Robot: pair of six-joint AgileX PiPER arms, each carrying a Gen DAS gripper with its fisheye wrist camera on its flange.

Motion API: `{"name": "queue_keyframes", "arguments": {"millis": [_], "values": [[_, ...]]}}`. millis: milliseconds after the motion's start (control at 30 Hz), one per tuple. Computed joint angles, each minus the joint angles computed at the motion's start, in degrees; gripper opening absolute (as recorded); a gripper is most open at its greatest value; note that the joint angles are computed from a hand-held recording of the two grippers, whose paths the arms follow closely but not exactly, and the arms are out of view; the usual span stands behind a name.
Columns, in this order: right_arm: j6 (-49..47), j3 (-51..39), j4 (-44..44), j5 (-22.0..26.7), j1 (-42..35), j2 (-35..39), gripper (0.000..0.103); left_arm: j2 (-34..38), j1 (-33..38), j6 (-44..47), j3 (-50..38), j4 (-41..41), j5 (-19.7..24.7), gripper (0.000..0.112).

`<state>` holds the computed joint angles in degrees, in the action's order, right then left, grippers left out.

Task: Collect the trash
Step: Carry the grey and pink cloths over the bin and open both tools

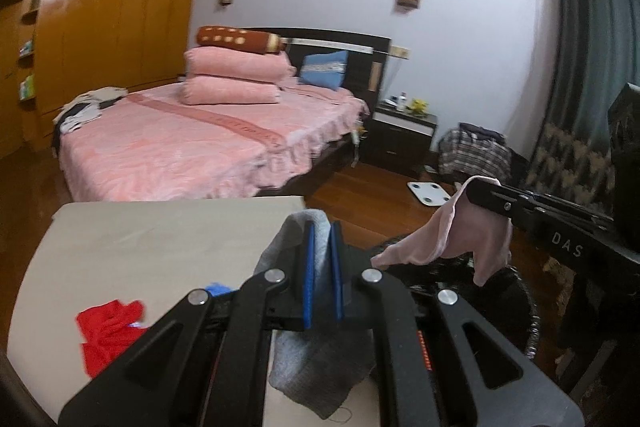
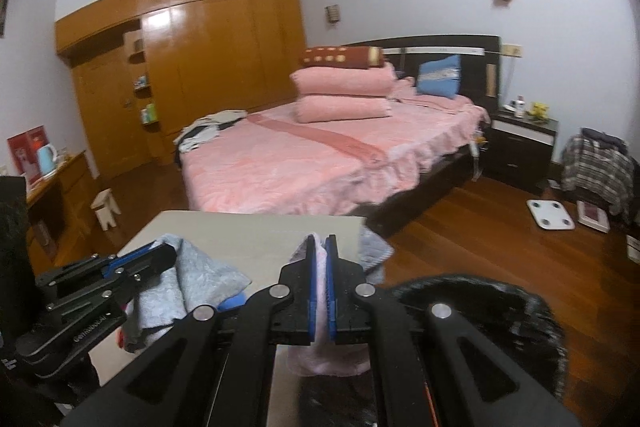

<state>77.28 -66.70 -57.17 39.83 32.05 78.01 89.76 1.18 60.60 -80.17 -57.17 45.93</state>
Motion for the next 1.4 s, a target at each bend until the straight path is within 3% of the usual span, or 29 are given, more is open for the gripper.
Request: {"name": "queue_keyframes", "arguments": {"millis": [367, 733, 933, 1033, 1067, 1133, 1233, 1300, 1400], "values": [[2.9, 12.6, 0.1, 5.0, -4.1, -10.7, 0.004, 1.0, -13.2, 1.8, 3.5, -1.4, -4.2, 0.007], [0.4, 20.0, 3.3, 2.1, -12.3, -16.2, 0.004, 5.0, -22.9, -1.0, 2.9, 0.4, -8.8, 0.007], [-4.4, 22.6, 7.6, -3.1, -18.7, -15.7, 0.007, 8.5, -25.3, -4.6, -0.2, 4.4, -8.3, 0.008], [-8.7, 23.5, 11.7, -3.9, -21.3, -13.8, 0.015, 10.1, -25.6, -5.9, -1.3, 6.5, -7.1, 0.013], [-9.6, 23.8, 13.1, -4.4, -22.1, -13.3, 0.023, 10.3, -25.5, -5.9, -1.2, 6.8, -6.8, 0.019], [-12.5, 25.1, 16.9, -5.8, -24.2, -13.2, 0.028, 10.7, -25.1, -6.0, -0.5, 7.6, -6.7, 0.032], [-10.3, 26.7, 16.1, -5.6, -23.7, -14.3, 0.031, 10.6, -24.1, -5.7, 0.4, 7.8, -6.6, 0.043], [-8.3, 27.2, 14.8, -5.2, -23.0, -15.1, 0.040, 10.0, -22.9, -4.4, 1.5, 6.2, -6.9, 0.062], [-3.0, 26.7, 9.9, -2.0, -19.3, -15.8, 0.057, 8.6, -21.3, -3.0, 2.6, 4.7, -7.2, 0.072]]}}
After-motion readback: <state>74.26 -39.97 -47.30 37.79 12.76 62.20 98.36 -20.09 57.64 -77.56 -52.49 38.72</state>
